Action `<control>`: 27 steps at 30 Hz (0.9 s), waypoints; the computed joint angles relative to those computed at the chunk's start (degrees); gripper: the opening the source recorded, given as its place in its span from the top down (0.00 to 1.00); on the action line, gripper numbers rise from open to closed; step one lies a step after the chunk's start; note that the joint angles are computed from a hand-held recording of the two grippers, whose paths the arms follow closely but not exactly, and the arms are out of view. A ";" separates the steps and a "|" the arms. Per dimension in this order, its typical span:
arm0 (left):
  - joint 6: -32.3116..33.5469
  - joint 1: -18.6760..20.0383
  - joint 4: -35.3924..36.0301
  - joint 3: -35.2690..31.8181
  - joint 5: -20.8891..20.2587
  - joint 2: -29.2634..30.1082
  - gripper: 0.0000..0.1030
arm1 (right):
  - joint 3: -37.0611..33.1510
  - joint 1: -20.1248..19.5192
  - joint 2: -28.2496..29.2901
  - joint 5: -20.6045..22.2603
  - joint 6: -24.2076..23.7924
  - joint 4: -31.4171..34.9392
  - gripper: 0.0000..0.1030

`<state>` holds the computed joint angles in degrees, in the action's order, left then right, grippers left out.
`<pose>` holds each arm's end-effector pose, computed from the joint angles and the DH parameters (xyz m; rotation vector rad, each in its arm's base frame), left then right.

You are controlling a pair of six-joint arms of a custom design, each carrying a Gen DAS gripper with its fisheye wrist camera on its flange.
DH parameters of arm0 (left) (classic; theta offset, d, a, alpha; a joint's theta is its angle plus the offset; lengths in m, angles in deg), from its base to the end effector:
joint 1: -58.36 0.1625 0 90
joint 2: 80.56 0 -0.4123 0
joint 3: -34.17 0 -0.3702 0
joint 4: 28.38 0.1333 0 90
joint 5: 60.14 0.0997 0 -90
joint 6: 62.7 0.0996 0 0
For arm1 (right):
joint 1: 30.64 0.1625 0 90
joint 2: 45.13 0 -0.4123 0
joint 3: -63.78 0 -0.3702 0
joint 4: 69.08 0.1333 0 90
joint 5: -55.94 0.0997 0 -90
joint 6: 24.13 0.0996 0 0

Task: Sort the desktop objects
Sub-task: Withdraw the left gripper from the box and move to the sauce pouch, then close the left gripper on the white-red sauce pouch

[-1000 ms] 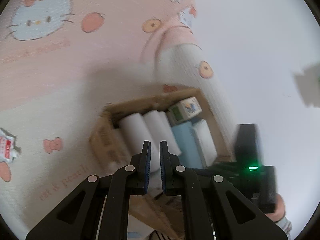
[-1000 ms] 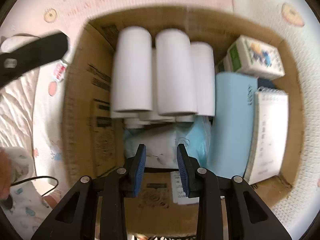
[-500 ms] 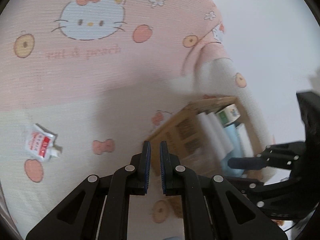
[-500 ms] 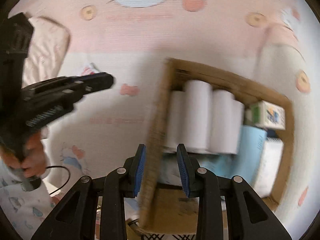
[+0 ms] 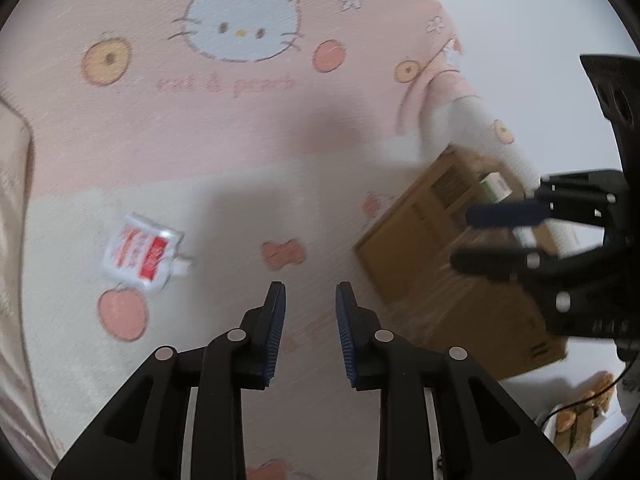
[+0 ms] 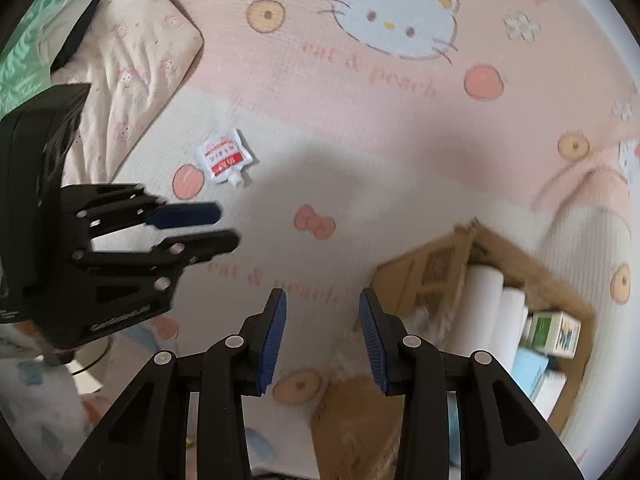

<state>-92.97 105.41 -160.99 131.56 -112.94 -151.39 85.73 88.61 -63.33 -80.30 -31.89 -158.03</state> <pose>-0.2565 -0.5595 0.3377 0.1683 2.6574 -0.8348 0.4711 -0.7157 0.1901 0.7799 -2.1987 0.0896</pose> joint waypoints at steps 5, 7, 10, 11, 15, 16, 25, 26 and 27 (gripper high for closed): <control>-3.84 1.44 3.53 2.98 0.12 -3.29 0.72 | 11.60 -0.51 -2.78 1.27 -1.98 -15.30 0.66; -6.12 1.98 5.10 4.22 0.66 -4.74 0.71 | 15.81 -0.91 -3.68 3.99 -3.40 -20.86 0.66; -8.43 2.84 6.42 6.31 0.89 -7.02 0.71 | 21.80 -1.51 -4.94 8.10 -6.44 -29.49 0.67; -9.33 3.09 6.80 6.91 0.91 -7.70 0.71 | 23.34 -1.87 -5.23 10.00 -7.90 -31.67 0.66; -13.21 4.31 6.82 9.62 0.95 -10.49 0.70 | 27.73 -3.01 -5.40 12.70 -12.18 -38.67 0.66; -14.06 4.81 7.16 9.74 0.70 -10.84 0.70 | 28.67 -3.34 -5.34 13.42 -13.18 -39.94 0.66; -14.80 9.73 4.81 6.42 0.63 -8.42 0.70 | 28.43 -7.42 -2.78 24.74 -11.70 -41.86 0.66; -14.88 10.14 4.28 5.92 0.57 -7.91 0.70 | 27.97 -7.72 -2.36 24.87 -11.46 -41.99 0.66; -14.54 10.78 3.29 5.30 0.46 -7.18 0.69 | 27.79 -8.01 -2.04 24.91 -11.19 -42.70 0.66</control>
<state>-107.51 116.19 -157.70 136.86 -112.49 -158.57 113.51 80.60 -65.37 -55.39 -43.08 -200.73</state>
